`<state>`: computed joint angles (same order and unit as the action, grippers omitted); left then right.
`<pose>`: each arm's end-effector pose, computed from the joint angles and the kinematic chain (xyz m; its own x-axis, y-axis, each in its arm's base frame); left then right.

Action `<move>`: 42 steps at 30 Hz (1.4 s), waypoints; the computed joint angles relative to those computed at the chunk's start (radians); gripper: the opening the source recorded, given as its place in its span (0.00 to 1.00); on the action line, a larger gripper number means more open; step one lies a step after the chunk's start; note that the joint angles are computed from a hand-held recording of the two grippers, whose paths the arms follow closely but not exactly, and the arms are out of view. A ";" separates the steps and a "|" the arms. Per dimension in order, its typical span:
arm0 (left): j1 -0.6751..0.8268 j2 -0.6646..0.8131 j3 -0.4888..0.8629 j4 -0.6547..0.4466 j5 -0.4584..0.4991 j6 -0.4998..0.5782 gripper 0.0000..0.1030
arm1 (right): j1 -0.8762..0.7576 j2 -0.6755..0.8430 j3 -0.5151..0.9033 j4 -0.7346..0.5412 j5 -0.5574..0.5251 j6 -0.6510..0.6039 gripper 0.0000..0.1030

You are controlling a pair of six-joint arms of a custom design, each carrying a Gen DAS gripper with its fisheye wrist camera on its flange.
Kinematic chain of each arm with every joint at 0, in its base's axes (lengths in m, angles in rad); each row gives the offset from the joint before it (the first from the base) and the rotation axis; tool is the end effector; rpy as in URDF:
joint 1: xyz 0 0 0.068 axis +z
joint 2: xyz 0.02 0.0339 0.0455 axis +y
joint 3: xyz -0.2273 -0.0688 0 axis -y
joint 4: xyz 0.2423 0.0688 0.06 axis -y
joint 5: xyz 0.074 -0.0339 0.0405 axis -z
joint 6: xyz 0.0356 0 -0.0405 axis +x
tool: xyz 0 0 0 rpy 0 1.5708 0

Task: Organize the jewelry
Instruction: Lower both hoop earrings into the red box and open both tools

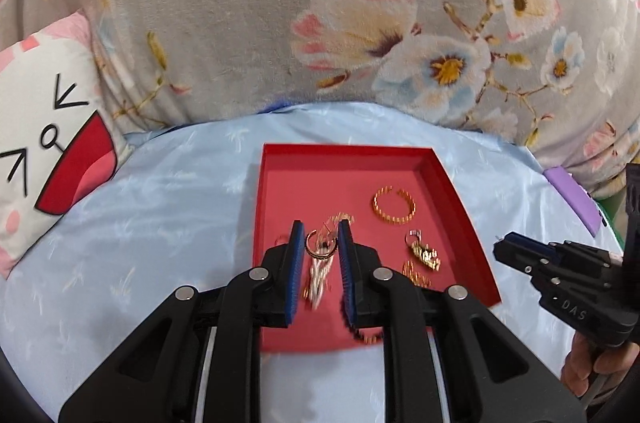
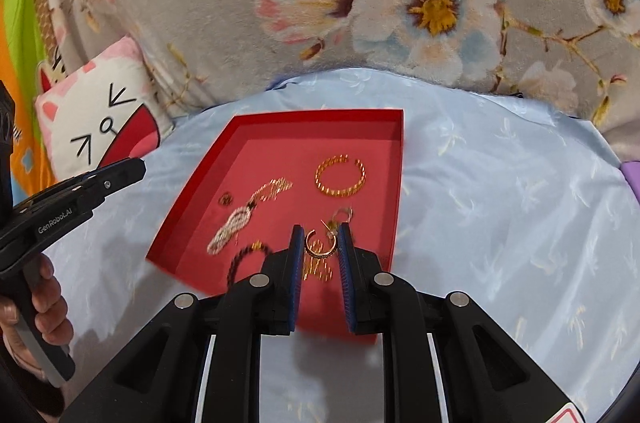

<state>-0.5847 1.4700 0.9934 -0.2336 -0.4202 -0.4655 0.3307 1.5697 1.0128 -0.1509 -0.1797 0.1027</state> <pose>0.2754 -0.1649 0.2124 -0.5963 -0.0968 -0.7969 -0.0242 0.9944 -0.1027 0.3195 0.1164 0.1928 -0.6576 -0.1191 -0.7439 -0.3825 0.9035 0.1935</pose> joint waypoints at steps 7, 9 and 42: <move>0.103 0.293 0.259 -0.028 0.079 0.052 0.16 | -0.019 0.312 0.328 -0.092 -0.053 0.057 0.15; 0.108 0.345 0.300 -0.027 0.083 0.055 0.16 | -0.005 0.375 0.386 -0.107 -0.042 0.065 0.15; 0.074 0.461 0.378 -0.047 -0.053 0.026 0.48 | 0.119 0.382 0.356 -0.004 0.168 0.034 0.35</move>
